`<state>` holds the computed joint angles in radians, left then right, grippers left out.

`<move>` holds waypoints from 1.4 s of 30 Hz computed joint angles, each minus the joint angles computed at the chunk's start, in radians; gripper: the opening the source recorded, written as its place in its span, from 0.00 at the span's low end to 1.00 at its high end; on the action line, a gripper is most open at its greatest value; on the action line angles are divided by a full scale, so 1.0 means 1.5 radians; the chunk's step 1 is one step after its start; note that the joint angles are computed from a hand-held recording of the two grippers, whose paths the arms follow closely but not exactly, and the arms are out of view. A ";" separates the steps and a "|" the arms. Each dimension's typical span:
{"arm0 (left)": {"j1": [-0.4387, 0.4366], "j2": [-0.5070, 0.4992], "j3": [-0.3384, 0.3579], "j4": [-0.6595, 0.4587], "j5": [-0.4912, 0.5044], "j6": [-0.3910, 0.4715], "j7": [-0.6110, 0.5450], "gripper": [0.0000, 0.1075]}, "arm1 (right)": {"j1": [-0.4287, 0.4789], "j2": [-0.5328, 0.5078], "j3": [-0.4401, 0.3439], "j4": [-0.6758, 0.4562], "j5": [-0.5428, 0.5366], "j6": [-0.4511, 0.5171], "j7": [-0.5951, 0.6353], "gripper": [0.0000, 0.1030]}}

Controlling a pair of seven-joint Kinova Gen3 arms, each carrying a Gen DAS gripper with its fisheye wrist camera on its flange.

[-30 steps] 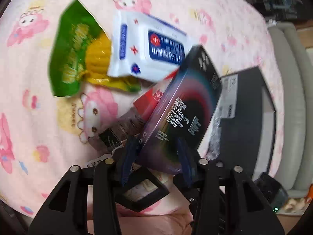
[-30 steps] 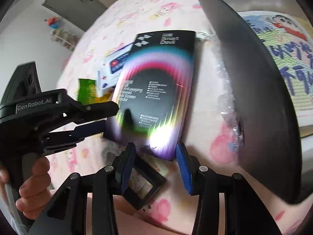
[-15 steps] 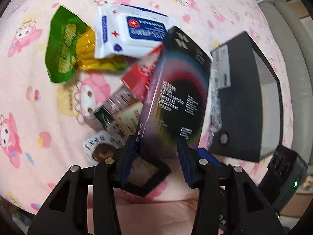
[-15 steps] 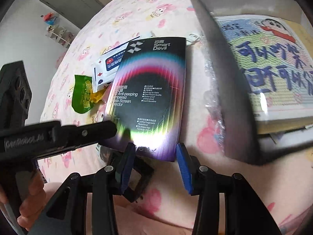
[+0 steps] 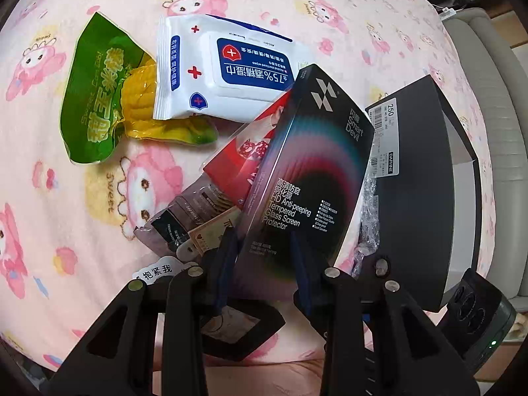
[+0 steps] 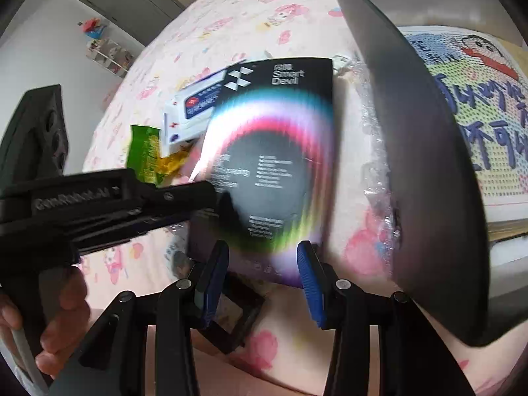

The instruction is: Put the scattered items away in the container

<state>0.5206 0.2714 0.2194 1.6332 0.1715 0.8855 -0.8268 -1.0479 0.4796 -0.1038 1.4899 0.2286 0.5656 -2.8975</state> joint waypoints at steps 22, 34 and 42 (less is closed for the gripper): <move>-0.002 -0.023 0.012 0.033 0.049 0.008 -0.022 0.29 | 0.063 -0.006 -0.073 0.001 0.020 0.031 0.013 0.37; -0.009 -0.047 0.016 0.062 0.068 0.001 -0.031 0.30 | 0.064 -0.029 -0.061 0.038 -0.003 0.027 0.015 0.43; 0.018 -0.039 0.019 0.041 0.029 0.048 -0.011 0.34 | 0.003 0.000 0.005 -0.007 -0.043 0.038 0.081 0.70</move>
<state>0.5472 0.2123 0.2483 1.6951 0.2143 0.9569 -0.8431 -1.0430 0.4803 -0.0966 1.4789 0.1642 0.6224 -2.7760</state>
